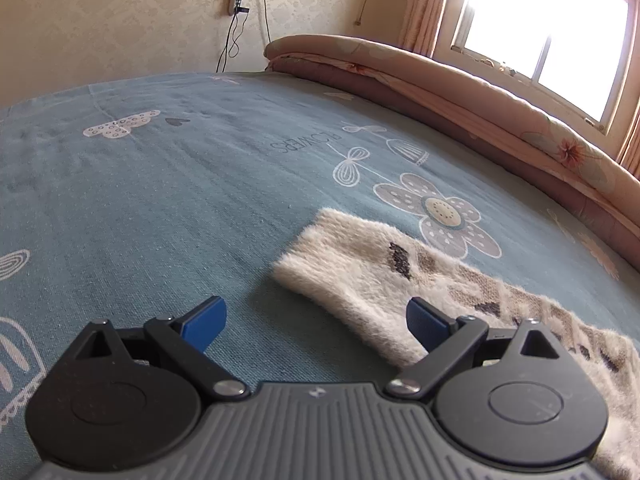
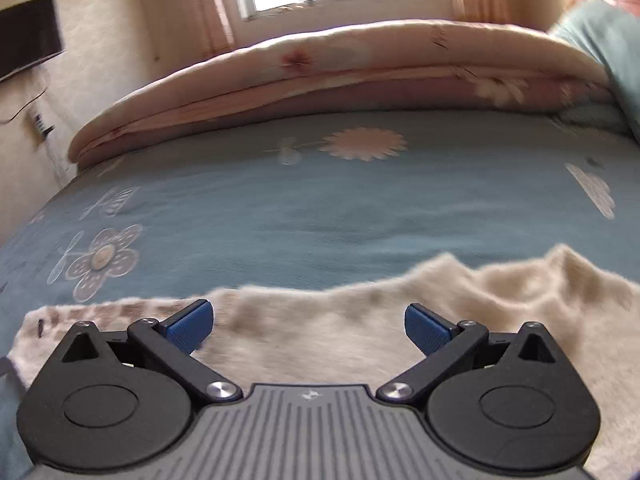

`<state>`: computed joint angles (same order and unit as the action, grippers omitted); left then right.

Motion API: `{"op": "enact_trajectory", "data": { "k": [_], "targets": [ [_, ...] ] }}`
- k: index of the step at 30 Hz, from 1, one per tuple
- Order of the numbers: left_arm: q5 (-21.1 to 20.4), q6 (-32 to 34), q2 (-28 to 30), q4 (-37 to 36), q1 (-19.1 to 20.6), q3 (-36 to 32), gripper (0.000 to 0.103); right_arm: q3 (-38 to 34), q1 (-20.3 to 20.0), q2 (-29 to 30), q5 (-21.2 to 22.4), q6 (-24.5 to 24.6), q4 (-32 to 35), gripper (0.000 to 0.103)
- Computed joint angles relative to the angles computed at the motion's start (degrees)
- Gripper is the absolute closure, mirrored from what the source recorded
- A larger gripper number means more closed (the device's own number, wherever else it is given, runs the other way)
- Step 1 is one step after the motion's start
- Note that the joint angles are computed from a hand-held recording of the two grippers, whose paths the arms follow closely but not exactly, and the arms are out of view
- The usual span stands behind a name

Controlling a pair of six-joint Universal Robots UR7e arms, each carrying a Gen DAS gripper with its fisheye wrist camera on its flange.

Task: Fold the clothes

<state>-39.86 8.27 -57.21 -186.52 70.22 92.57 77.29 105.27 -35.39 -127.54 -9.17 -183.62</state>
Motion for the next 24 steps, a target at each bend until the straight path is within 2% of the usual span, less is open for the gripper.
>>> {"op": "enact_trajectory", "data": {
  "k": [3, 6, 10, 15, 16, 19, 23, 24],
  "targets": [
    [0.5, 1.3, 0.3, -0.1, -0.6, 0.1, 0.007, 9.1, -1.7, -6.8, -2.2, 7.7, -0.8, 0.0],
    [-0.2, 3.5, 0.3, -0.9, -1.6, 0.7, 0.007, 19.5, -1.5, -13.2, -2.3, 10.0, -3.5, 0.0],
    [-2.6, 7.6, -0.2, 0.6, -3.5, 2.2, 0.007, 33.4, 0.7, -22.2, 0.3, 14.6, -6.4, 0.0],
    [-11.3, 10.3, -2.5, 5.2, -6.1, 6.3, 0.007, 47.9, 3.9, -30.7, 3.3, 15.4, -11.0, 0.0],
    [-13.9, 10.1, -3.1, 6.3, -6.6, 7.2, 0.007, 50.5, 4.1, -31.5, 3.8, 15.6, -12.5, 0.0],
    [-21.0, 12.8, -4.2, 5.7, -8.3, 11.4, 0.007, 57.3, 2.1, -30.4, 8.2, 16.1, -22.9, 0.0],
    [-25.3, 16.9, -4.7, 5.5, -10.8, 15.9, 0.007, 64.5, -3.0, -25.7, 17.5, 16.6, -39.9, 0.0],
    [-25.7, 17.1, -4.5, 5.4, -11.3, 16.4, 0.007, 65.6, -3.8, -23.9, 19.5, 14.3, -45.2, 0.0]
  ]
}}
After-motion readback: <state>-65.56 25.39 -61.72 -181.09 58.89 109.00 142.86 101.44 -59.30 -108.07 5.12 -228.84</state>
